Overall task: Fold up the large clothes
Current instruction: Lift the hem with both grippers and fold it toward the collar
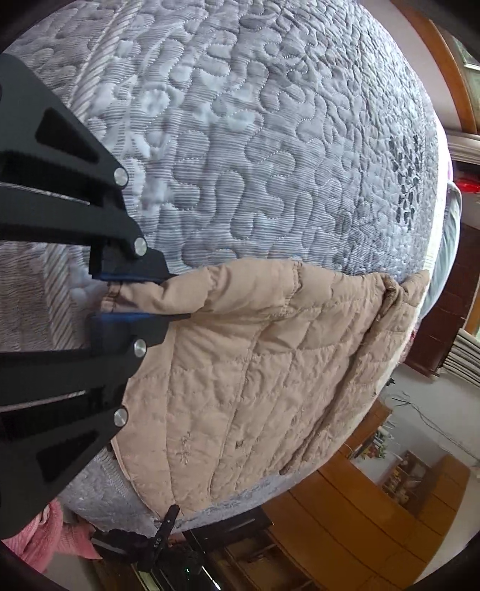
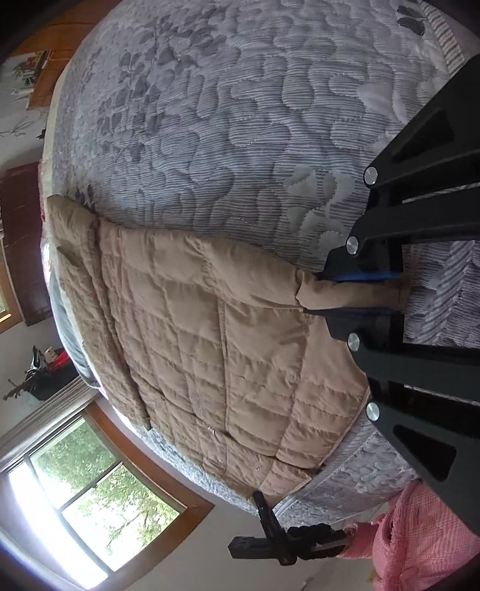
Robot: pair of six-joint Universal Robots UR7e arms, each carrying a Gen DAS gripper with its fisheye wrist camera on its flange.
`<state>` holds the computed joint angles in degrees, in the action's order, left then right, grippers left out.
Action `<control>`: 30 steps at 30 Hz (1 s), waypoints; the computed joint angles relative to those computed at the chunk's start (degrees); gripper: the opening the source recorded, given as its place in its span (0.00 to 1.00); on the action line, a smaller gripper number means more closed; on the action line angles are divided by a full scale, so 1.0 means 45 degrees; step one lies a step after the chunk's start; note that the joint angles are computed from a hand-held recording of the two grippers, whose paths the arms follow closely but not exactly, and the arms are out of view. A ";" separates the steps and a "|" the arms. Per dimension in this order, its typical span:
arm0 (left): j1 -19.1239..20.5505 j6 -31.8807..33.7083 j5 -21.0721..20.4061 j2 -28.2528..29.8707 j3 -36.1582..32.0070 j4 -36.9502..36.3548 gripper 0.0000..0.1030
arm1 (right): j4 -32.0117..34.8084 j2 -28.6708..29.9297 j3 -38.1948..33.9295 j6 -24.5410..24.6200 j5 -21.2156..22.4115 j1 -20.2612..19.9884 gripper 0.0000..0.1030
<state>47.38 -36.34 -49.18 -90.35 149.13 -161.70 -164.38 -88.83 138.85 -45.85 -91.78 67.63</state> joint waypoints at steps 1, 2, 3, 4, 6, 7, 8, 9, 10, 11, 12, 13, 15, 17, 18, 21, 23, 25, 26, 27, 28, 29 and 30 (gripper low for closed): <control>-0.0177 -0.0074 -0.0015 -0.0282 0.0126 0.0126 0.10 | 0.0196 -0.0166 0.0015 -0.0088 0.0174 -0.0070 0.10; -0.0275 -0.0112 -0.0022 -0.0476 0.0173 0.0314 0.10 | 0.0464 -0.0427 0.0076 -0.0307 0.0390 -0.0205 0.10; -0.0443 -0.0251 -0.0021 -0.0724 0.0248 0.0676 0.10 | 0.0627 -0.0625 0.0134 -0.0524 0.0482 -0.0296 0.10; -0.0572 -0.0367 -0.0014 -0.0908 0.0298 0.1041 0.10 | 0.0674 -0.0765 0.0219 -0.0726 0.0501 -0.0364 0.10; -0.0831 -0.0634 0.0136 -0.1084 0.0437 0.1709 0.10 | 0.0426 -0.0863 0.0505 -0.1074 0.0278 -0.0465 0.10; -0.0855 -0.0734 0.0244 -0.0972 0.0483 0.1881 0.10 | 0.0215 -0.0749 0.0593 -0.1092 0.0097 -0.0505 0.10; -0.0732 -0.0786 0.0301 -0.0698 0.0501 0.1853 0.10 | 0.0075 -0.0582 0.0599 -0.1035 0.0033 -0.0572 0.10; -0.0561 -0.0733 0.0291 -0.0466 0.0531 0.1645 0.10 | 0.0041 -0.0438 0.0572 -0.0961 0.0110 -0.0664 0.10; -0.0349 -0.0573 0.0257 -0.0096 0.0560 0.1156 0.10 | 0.0128 -0.0307 0.0485 -0.0879 0.0294 -0.0799 0.10; -0.0293 -0.0438 0.0304 0.0131 0.0599 0.0752 0.10 | 0.0318 -0.0248 0.0353 -0.0771 0.0483 -0.0884 0.10; -0.0294 -0.0398 0.0354 0.0169 0.0570 0.0728 0.10 | 0.0500 -0.0260 0.0272 -0.0660 0.0633 -0.0942 0.10; -0.0374 -0.0399 0.0458 0.0195 0.0531 0.0825 0.10 | 0.0585 -0.0265 0.0222 -0.0635 0.0693 -0.0974 0.10; -0.0497 -0.0414 0.0555 0.0144 0.0526 0.1000 0.10 | 0.0555 -0.0333 0.0226 -0.0696 0.0748 -0.0965 0.10; -0.0535 -0.0328 0.0528 -0.0014 0.0560 0.0826 0.10 | 0.0650 -0.0429 0.0190 -0.0629 0.0869 -0.0950 0.10; -0.0556 -0.0263 0.0509 -0.0101 0.0587 0.0692 0.10 | 0.0756 -0.0513 0.0158 -0.0626 0.0981 -0.0990 0.10; -0.0836 0.0047 0.0480 -0.0499 0.0737 0.0110 0.09 | 0.1308 -0.0875 -0.0061 -0.0682 0.1555 -0.1204 0.10; -0.1023 0.0325 0.0500 -0.0625 0.0736 -0.0242 0.09 | 0.1510 -0.1183 -0.0050 -0.0703 0.1948 -0.1174 0.10; -0.1221 0.0711 0.0612 -0.0675 0.0582 -0.0539 0.09 | 0.1625 -0.1443 -0.0143 -0.0725 0.2157 -0.0973 0.09; -0.1268 0.0989 0.0649 -0.0654 0.0430 -0.0708 0.09 | 0.1602 -0.1522 -0.0202 -0.0733 0.2185 -0.0805 0.09; -0.1254 0.1285 0.0656 -0.0590 0.0246 -0.0858 0.09 | 0.1578 -0.1568 -0.0276 -0.0713 0.2207 -0.0642 0.09; -0.1222 0.1623 0.0665 -0.0469 0.0009 -0.1082 0.09 | 0.1623 -0.1597 -0.0398 -0.0680 0.2225 -0.0505 0.09; -0.1134 0.2007 0.0637 -0.0303 -0.0294 -0.1336 0.09 | 0.1613 -0.1556 -0.0593 -0.0565 0.2179 -0.0213 0.09; -0.1051 0.2315 0.0602 -0.0159 -0.0565 -0.1497 0.09 | 0.1605 -0.1470 -0.0832 -0.0451 0.2110 0.0103 0.09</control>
